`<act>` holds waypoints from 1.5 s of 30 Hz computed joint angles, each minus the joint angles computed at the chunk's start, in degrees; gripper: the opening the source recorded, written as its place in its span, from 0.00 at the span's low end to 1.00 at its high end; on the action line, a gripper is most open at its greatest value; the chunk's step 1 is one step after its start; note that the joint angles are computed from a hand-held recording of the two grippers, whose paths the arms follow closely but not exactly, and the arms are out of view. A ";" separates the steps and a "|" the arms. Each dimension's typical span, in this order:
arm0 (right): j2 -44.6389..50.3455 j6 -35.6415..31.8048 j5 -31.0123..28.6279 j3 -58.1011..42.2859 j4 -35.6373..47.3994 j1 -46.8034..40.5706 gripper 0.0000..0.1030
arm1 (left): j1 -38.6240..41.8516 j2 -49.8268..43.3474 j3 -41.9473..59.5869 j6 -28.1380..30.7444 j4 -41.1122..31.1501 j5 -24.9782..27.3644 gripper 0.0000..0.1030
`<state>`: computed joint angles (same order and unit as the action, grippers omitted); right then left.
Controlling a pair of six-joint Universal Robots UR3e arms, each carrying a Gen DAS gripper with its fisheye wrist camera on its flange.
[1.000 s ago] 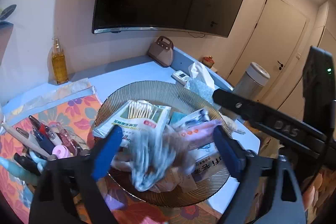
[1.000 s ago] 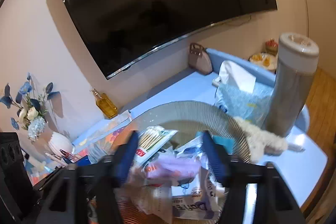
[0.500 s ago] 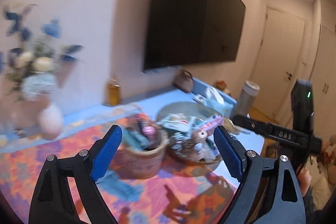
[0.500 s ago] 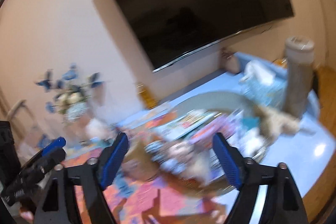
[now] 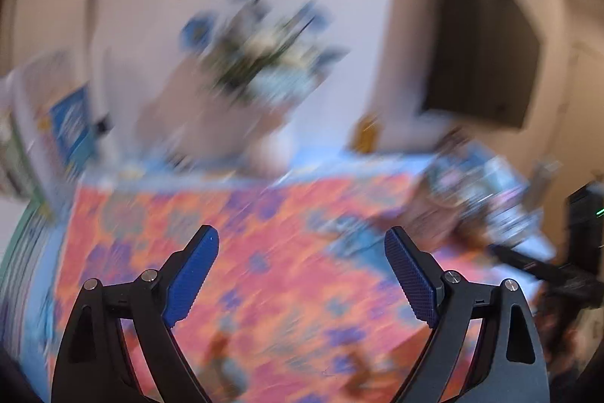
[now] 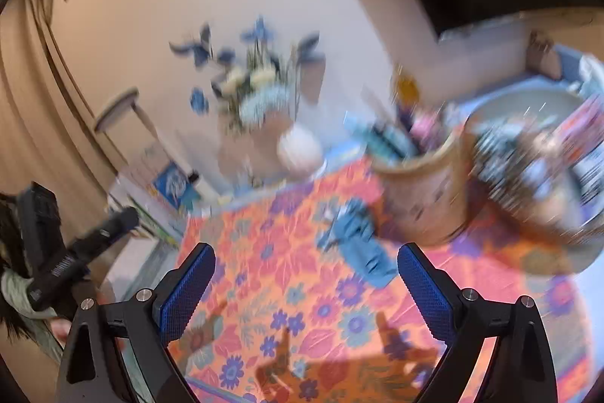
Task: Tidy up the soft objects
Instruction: 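Return both tools to the blanket near the blue cloth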
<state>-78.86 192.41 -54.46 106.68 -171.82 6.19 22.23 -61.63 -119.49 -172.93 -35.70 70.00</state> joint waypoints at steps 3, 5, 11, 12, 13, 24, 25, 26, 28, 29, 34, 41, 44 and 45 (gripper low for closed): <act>7.88 1.05 -4.95 -5.49 1.76 4.05 0.94 | -0.89 -6.95 -6.96 0.61 10.25 5.29 0.86; 11.27 0.48 -10.11 -8.60 3.40 6.56 0.94 | -1.45 -11.52 -9.06 0.78 15.31 5.96 0.86; 16.51 -3.38 -23.60 -16.20 7.62 12.54 0.94 | -2.93 -21.81 -12.69 -3.85 30.93 12.00 0.87; 17.32 -3.74 -25.48 -17.34 7.64 13.33 0.94 | -2.09 -22.63 -13.29 -4.46 31.79 11.36 0.86; 18.37 -3.94 -27.49 -18.82 7.83 14.20 0.94 | -1.71 -23.34 -13.22 -5.08 31.16 11.58 0.86; 22.63 1.01 -32.39 -23.32 8.57 13.22 0.94 | 4.86 -20.92 -17.35 -5.59 33.40 3.22 0.86; 23.07 1.11 -32.64 -24.08 9.27 13.36 0.94 | 4.73 -20.73 -17.40 -5.55 33.39 3.24 0.86; 23.42 0.96 -33.02 -24.91 10.22 13.59 0.94 | 4.66 -20.61 -17.53 -5.53 33.68 3.34 0.86; 24.12 0.45 -33.66 -26.17 11.41 14.12 0.94 | 4.54 -20.50 -17.84 -5.53 34.59 3.54 0.86; 24.37 -0.04 -34.19 -26.77 12.05 14.50 0.94 | 4.57 -20.38 -18.07 -5.44 34.91 3.39 0.86; 25.93 -0.85 -37.45 -30.10 13.78 15.97 0.94 | 4.77 -20.20 -18.08 -5.14 34.40 2.68 0.86; 31.79 0.71 -35.04 -42.17 24.17 15.43 0.94 | -0.85 -22.55 -13.00 -2.11 27.69 8.22 0.86; 34.93 -0.31 -32.13 -47.40 28.38 15.10 0.78 | -7.71 -24.46 -9.36 2.16 26.66 14.51 0.86; 35.61 -0.35 -33.62 -48.46 28.49 15.58 0.72 | -9.36 -24.75 -7.98 3.69 26.07 15.26 0.86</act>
